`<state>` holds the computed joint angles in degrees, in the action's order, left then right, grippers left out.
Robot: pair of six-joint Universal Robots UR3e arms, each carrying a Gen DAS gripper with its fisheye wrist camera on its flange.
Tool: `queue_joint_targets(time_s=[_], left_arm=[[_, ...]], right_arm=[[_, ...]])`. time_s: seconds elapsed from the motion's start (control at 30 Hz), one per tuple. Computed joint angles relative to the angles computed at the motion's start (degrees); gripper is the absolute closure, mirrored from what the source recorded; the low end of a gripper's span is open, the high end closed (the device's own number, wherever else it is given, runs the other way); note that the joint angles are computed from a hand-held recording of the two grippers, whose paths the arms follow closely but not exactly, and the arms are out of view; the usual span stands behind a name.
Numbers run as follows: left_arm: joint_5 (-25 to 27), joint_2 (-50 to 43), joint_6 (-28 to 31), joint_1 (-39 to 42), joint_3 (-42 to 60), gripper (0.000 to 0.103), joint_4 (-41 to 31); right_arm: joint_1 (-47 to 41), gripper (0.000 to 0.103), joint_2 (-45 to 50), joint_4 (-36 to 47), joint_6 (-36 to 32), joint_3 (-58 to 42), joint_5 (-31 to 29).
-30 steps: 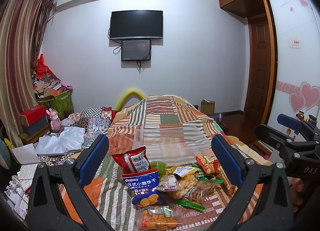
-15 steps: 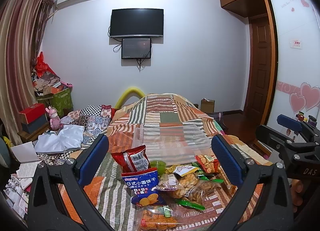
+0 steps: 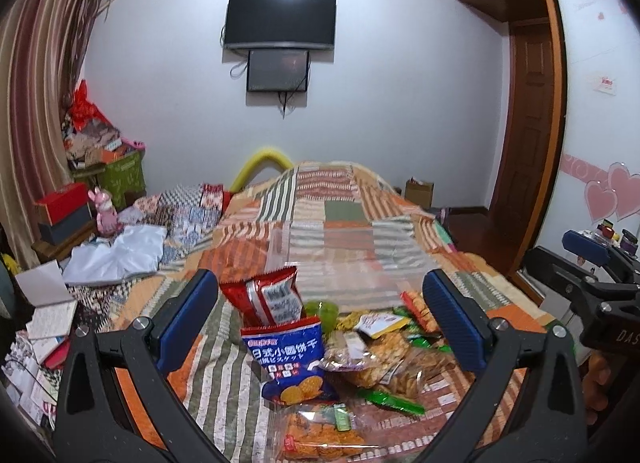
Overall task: Organize snacks
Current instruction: 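Grasp the blue biscuit bag with the left tool while the right tool grasps the wrapped bread bun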
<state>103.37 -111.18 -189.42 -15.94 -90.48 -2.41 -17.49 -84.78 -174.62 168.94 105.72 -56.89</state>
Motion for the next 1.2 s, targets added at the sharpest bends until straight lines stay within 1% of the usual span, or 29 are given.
queue_joint_targets(time_s=[0.1, 0.17, 0.37, 0.47, 0.6, 0.7, 0.87, 0.93, 1.07, 1.17, 1.2], left_arm=[[-0.27, -1.68, -0.72, 1.15, 0.39, 0.0, -1.14], [-1.32, -2.74, -0.76, 2.28, 0.84, 0.0, -2.47], [-3.75, -6.19, -1.35, 5.51, 2.86, 0.0, -5.64], [-5.12, -8.91, -1.53, 7.14, 5.81, 0.005, -8.19], [-7.2, -13.37, -1.99, 9.15, 11.98, 0.005, -12.62], [-7.44, -15.94, -2.5, 9.96, 14.96, 0.005, -14.97], [-11.7, -17.09, -4.16, 12.32, 14.53, 0.005, -17.27], [-13.27, -16.81, -4.34, 13.02, 13.04, 0.005, -17.46], [-14.86, -15.57, -4.29, 13.47, 9.55, 0.005, -16.54], [-15.58, -15.58, -4.27, 13.51, 8.83, 0.005, -16.8], [-16.2, -15.58, -4.44, 13.57, 8.9, 0.005, -17.35]], right_arm=[[0.29, 0.0, 2.35, 1.98, -0.12, -1.62, -0.91], [0.26, 0.0, 4.44, 4.46, -0.14, -3.29, -0.9], [0.92, 0.0, 10.13, 10.35, -0.5, -8.0, -3.28], [0.83, 0.0, 11.94, 12.32, -1.04, -9.62, -3.39], [1.61, 0.0, 15.45, 14.02, -1.14, -13.29, -5.53], [2.07, 0.0, 17.84, 15.72, -1.44, -16.12, -6.88], [2.23, 0.007, 19.79, 18.42, -2.28, -18.01, -6.88], [2.04, 0.012, 19.87, 20.1, -3.42, -17.86, -6.68], [1.7, 0.015, 18.51, 21.02, -5.14, -15.19, -7.62], [1.46, 0.021, 17.56, 21.94, -5.93, -13.69, -7.58], [1.07, 0.026, 16.81, 22.73, -6.53, -12.92, -7.34]])
